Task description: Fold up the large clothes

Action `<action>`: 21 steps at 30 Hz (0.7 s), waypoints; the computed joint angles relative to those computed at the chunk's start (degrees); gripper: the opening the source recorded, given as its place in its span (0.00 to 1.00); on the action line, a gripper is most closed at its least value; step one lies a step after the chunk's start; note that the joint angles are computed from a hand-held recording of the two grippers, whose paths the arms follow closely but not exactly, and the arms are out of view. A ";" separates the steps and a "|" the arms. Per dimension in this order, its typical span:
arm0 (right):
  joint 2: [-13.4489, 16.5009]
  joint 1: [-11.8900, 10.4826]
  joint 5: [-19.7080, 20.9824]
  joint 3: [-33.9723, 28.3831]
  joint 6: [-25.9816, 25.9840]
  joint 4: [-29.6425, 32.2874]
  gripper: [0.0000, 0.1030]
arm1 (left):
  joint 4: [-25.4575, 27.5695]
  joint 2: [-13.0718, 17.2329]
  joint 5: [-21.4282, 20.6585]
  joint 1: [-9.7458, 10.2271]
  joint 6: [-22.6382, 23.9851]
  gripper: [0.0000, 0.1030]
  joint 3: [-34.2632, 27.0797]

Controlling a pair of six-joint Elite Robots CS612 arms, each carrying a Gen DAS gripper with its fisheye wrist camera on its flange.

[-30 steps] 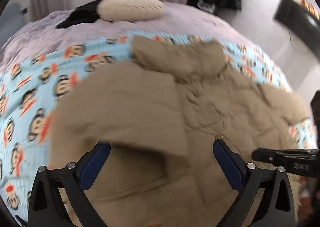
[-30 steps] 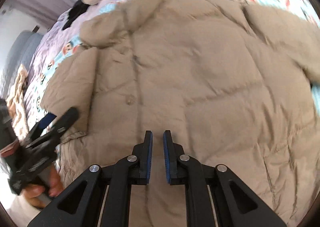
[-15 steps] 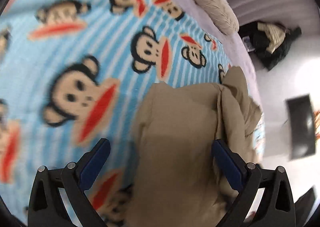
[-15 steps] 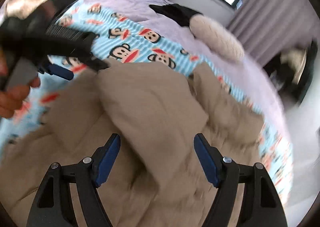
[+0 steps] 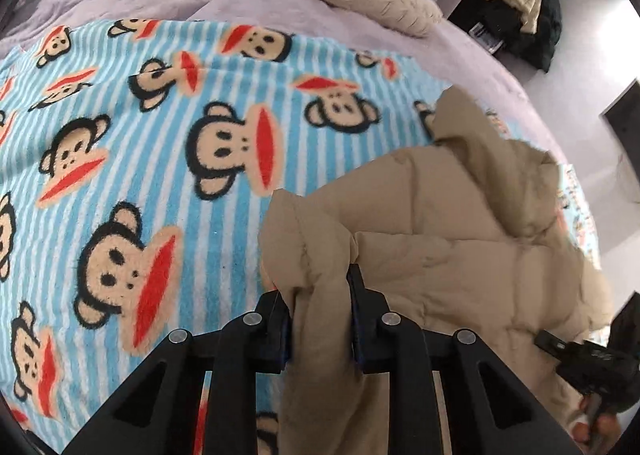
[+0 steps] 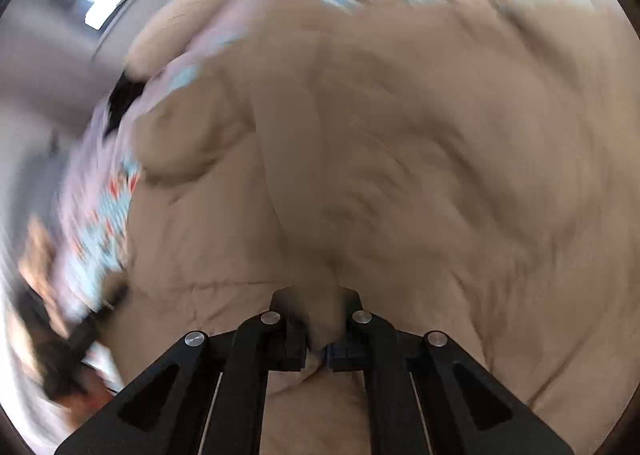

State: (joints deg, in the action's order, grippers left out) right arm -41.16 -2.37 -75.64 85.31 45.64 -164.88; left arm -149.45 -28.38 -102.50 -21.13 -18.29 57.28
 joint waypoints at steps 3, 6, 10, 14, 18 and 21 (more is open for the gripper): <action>-0.70 -1.09 3.23 2.51 3.11 -2.81 0.14 | 1.03 -0.64 2.99 -0.38 -1.51 0.34 0.28; -3.36 -0.75 -1.13 4.19 -1.22 0.15 0.20 | -1.20 -3.17 8.96 -0.66 -2.87 0.69 3.39; -6.46 0.22 -11.29 6.50 -5.77 -0.26 0.21 | -7.52 -6.69 11.21 -0.19 -1.66 0.69 8.09; -7.28 0.31 -12.20 6.47 -14.76 -1.27 0.12 | -6.46 -8.66 8.07 -0.50 2.05 0.69 10.97; -5.59 0.63 -12.09 3.68 -22.42 3.19 0.11 | -1.83 -8.37 14.81 -3.02 3.66 0.69 13.13; -3.55 0.65 -12.57 1.41 -23.70 7.73 0.10 | -1.91 -7.02 14.40 -3.07 1.74 0.70 13.57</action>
